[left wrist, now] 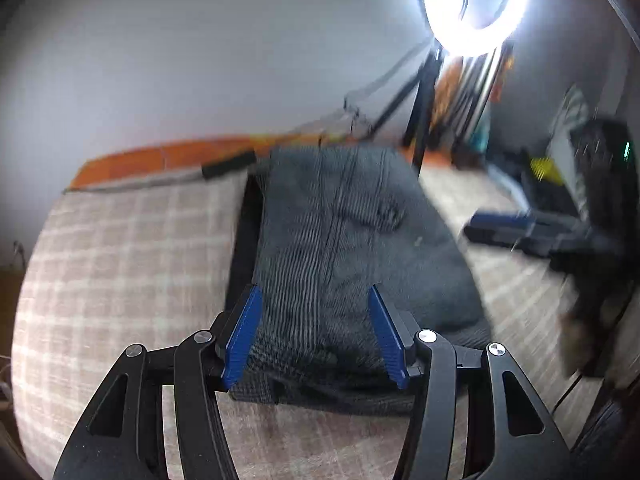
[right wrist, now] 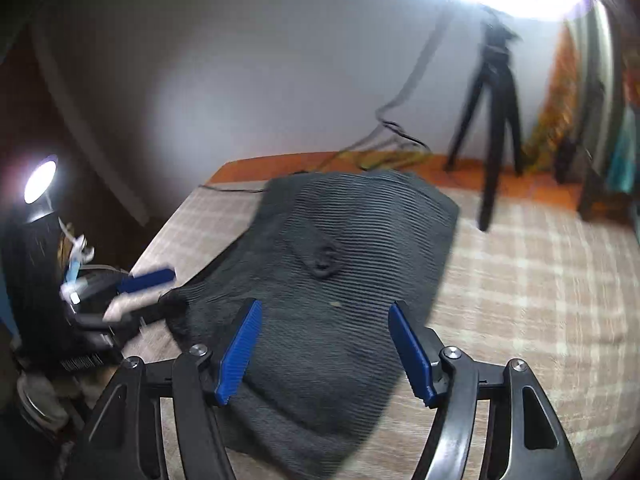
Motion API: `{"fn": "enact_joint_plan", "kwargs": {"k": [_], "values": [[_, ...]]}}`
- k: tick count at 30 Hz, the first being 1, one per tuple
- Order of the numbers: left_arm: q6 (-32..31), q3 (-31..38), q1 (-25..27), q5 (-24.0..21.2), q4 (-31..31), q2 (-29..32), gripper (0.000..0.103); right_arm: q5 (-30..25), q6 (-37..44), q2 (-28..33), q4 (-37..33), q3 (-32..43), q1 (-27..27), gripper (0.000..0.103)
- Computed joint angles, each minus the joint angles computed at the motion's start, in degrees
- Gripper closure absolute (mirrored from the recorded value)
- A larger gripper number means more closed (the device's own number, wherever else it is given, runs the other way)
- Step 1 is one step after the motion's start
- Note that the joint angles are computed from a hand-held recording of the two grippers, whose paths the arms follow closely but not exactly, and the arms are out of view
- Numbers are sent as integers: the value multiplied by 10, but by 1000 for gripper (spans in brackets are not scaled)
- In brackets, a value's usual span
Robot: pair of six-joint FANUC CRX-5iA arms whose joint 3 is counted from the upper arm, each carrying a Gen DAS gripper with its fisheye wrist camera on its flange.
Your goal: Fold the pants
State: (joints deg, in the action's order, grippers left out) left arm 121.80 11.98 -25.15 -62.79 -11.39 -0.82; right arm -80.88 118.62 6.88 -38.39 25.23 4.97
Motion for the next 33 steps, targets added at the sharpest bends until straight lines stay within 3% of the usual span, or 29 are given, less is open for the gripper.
{"fn": "enact_joint_plan", "kwargs": {"k": [4, 6, 10, 14, 20, 28, 33], "values": [[-18, 2, -9, -52, -29, 18, 46, -22, -13, 26, -16, 21, -20, 35], [-24, -41, 9, -15, 2, -3, 45, -39, -16, 36, -23, 34, -32, 34], [-32, -57, 31, 2, 36, -22, 43, -72, -27, 60, -42, 60, -52, 32], [-82, -112, 94, 60, 142, -56, 39, -97, -36, 84, -60, 85, -67, 19], [-161, -156, 181, 101, 298, -59, 39, -124, -59, 117, -73, 125, -79, 19], [-158, -96, 172, 66, 271, -5, 39, -92, -26, 103, -8, 105, -43, 19], [-136, -38, 140, 16, 194, 33, 39, -57, -18, 88, 23, 73, -19, 17]]}}
